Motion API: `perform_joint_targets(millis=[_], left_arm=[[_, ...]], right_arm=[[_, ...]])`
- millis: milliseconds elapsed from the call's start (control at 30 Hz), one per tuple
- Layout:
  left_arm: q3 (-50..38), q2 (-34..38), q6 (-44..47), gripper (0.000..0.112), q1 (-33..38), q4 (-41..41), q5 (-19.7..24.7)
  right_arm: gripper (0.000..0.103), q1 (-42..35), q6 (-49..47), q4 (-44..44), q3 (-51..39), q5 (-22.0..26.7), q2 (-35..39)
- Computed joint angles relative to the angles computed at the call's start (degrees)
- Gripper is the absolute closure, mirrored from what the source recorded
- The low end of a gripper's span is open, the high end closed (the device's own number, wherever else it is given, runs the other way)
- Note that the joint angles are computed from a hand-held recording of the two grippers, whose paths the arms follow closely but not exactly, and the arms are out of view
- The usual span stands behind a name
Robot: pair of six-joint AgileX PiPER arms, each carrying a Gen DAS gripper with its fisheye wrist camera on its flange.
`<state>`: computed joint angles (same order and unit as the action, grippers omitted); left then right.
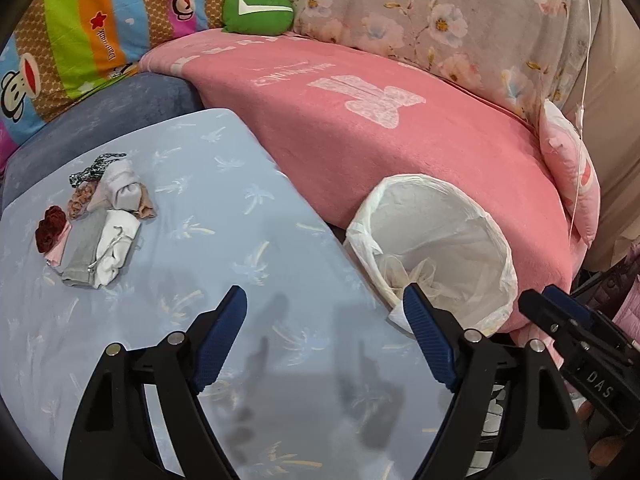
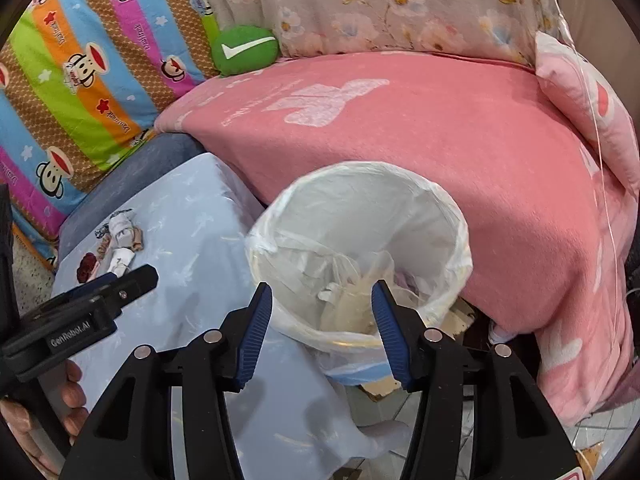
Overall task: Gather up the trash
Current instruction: 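Grasp the dark red scrunchie with the left tool while the right tool grasps a grey sock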
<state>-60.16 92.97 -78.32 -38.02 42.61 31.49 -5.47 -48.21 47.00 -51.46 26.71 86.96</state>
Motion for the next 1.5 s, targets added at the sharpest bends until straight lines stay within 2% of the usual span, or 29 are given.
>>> perform_joint_targets(millis=[167,467,700,800,967,1033,1200,1500], left_arm=[[4.4,-3.8,-1.1,0.035,3.9,0.8,-0.4],[14.1,-10.4,1.7,0.034,15.2,-0.9,-4.5],[19.6,-13.4,11.1,0.033,27.3,-6.6,-9.1],[21.3,-13.7,17.2,0.025,33.6,-10.5,-11.3],[21.6,-12.5,35.3,0.024,45.3,-24.2,-14.9],[20.8,-11.1,45.3,0.024,50.4,-32.5,-16.0],[16.5,-5.5,69.7,0.024,59.9,-54.5,-16.5],[8.2,5.3,91.8,0.024,67.3,-75.1,-14.2]], right_arm=[[0.052,7.5,7.7,-5.1,-4.5,-1.3,0.9],[0.052,20.4,22.5,-15.2,-10.6,-3.4,5.8],[0.052,29.3,35.0,-24.8,-17.0,-4.4,12.4],[0.051,32.4,38.9,-27.5,-20.8,-4.2,16.1],[0.051,36.9,44.0,-31.5,-29.5,-2.3,23.5],[0.047,38.6,46.5,-33.5,-33.4,-1.6,26.7],[0.047,42.1,52.0,-39.1,-47.2,2.4,36.5],[0.047,44.4,56.4,-42.1,-77.7,15.7,55.3]])
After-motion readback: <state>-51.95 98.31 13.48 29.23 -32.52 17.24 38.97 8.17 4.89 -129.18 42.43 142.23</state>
